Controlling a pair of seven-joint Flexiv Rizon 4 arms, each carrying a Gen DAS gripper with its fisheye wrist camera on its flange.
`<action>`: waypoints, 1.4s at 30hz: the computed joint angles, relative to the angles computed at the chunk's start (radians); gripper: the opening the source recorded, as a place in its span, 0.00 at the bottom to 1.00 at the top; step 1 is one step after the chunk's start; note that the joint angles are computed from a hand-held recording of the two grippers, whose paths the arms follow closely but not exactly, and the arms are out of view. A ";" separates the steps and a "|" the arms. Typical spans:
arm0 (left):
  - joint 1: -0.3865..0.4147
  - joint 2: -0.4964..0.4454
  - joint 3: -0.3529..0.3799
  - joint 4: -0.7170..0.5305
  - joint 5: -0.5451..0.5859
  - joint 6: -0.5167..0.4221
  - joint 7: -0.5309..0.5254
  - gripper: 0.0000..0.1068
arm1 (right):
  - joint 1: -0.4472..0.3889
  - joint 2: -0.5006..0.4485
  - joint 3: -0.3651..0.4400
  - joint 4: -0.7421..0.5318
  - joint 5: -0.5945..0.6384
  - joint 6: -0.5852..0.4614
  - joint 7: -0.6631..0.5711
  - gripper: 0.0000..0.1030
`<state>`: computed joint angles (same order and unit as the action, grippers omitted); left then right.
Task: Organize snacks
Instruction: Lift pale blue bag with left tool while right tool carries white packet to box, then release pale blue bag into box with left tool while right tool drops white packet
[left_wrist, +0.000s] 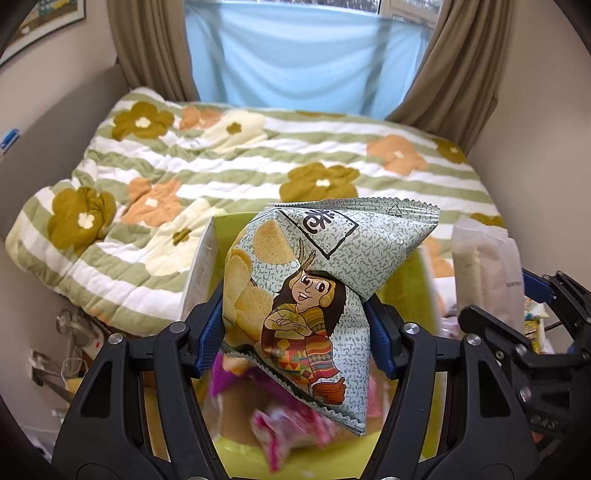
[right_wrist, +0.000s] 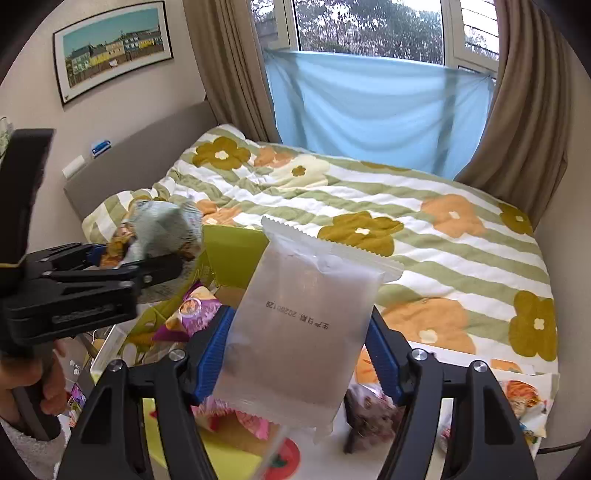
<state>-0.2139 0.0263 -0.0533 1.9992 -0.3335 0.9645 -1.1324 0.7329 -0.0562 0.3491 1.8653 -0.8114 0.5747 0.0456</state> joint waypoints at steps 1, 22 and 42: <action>0.004 -0.019 -0.001 -0.011 -0.006 -0.006 0.010 0.59 | -0.001 -0.017 -0.005 -0.012 0.005 0.000 -0.004 0.63; 0.050 -0.038 0.024 0.059 -0.028 0.011 0.105 0.96 | 0.028 -0.131 -0.062 -0.103 0.071 -0.023 -0.043 0.63; 0.048 0.083 0.047 0.160 0.020 -0.026 0.036 0.96 | 0.006 -0.064 -0.041 0.012 0.030 0.070 0.087 0.95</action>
<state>-0.1660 0.1097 -0.0063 2.1591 -0.3136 0.9385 -1.0964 0.7385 -0.1199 0.3080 1.8773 -0.7815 0.6450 0.1326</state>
